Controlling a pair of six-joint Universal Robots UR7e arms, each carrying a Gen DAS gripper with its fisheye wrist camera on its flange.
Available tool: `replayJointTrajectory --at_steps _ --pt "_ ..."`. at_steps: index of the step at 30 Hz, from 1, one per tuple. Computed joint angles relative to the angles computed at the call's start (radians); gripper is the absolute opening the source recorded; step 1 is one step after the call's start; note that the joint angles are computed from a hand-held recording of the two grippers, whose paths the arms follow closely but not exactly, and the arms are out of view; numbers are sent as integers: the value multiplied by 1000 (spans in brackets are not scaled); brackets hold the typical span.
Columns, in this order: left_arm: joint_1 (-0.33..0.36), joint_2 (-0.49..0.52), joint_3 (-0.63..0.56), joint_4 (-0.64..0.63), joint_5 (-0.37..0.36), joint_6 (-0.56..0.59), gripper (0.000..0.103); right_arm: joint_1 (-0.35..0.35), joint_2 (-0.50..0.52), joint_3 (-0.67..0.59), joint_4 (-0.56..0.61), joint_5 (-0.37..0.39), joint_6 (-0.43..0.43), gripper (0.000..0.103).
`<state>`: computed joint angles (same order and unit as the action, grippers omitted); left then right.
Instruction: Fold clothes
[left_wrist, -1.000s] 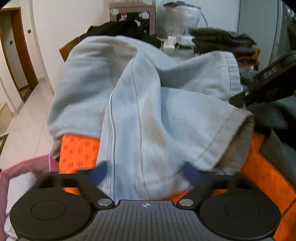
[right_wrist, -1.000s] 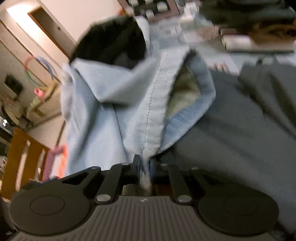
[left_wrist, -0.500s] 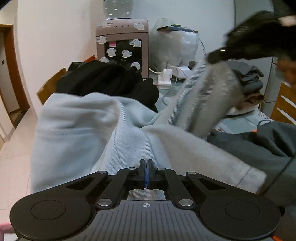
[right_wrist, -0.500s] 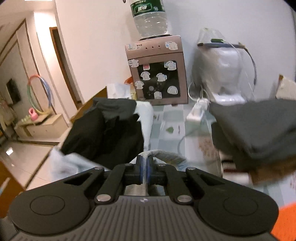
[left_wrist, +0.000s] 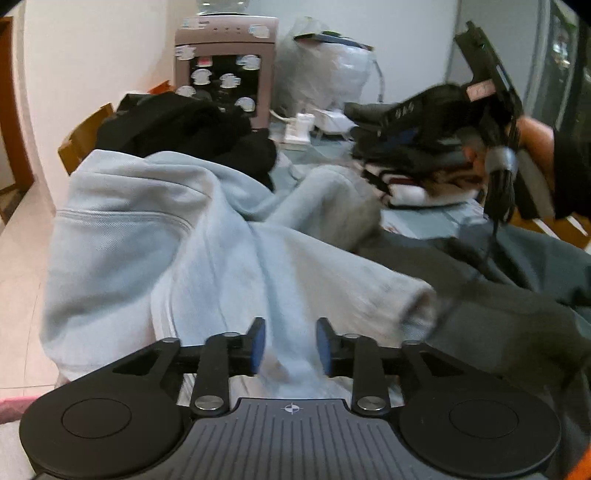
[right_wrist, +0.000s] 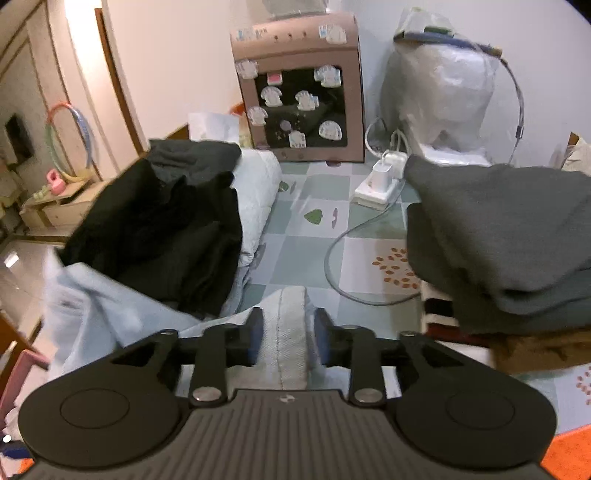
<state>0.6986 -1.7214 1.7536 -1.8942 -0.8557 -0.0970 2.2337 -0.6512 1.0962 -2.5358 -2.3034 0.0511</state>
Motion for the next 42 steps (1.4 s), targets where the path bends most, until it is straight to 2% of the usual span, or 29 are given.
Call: replayJointTrajectory --at_steps 4,6,8,15,19,25,27,32,38,42 --pt "-56 -46 22 82 -4 -51 50 33 -113 103 49 -9 35 46" --pt "-78 -58 24 112 -10 -73 54 52 -173 160 85 -24 64 55" --pt "-99 -70 29 131 -18 -95 59 74 -233 212 135 -44 98 58" --pt "-155 -76 38 174 -16 -170 69 149 -426 379 342 -153 271 74" --pt "-159 -55 47 142 -18 -183 71 179 -529 472 483 -210 382 79" --pt "-108 51 7 68 -33 -189 71 171 -653 592 593 -213 468 79" --pt "-85 100 -22 54 -36 -192 71 156 -675 612 567 -195 433 79" --pt "-33 218 -97 21 -49 -190 71 106 -688 630 466 -130 282 79" --pt "26 342 -204 48 -86 -199 71 45 -645 593 395 -35 127 79" --pt "79 422 -289 101 -133 -239 69 -1 -590 540 392 51 40 85"
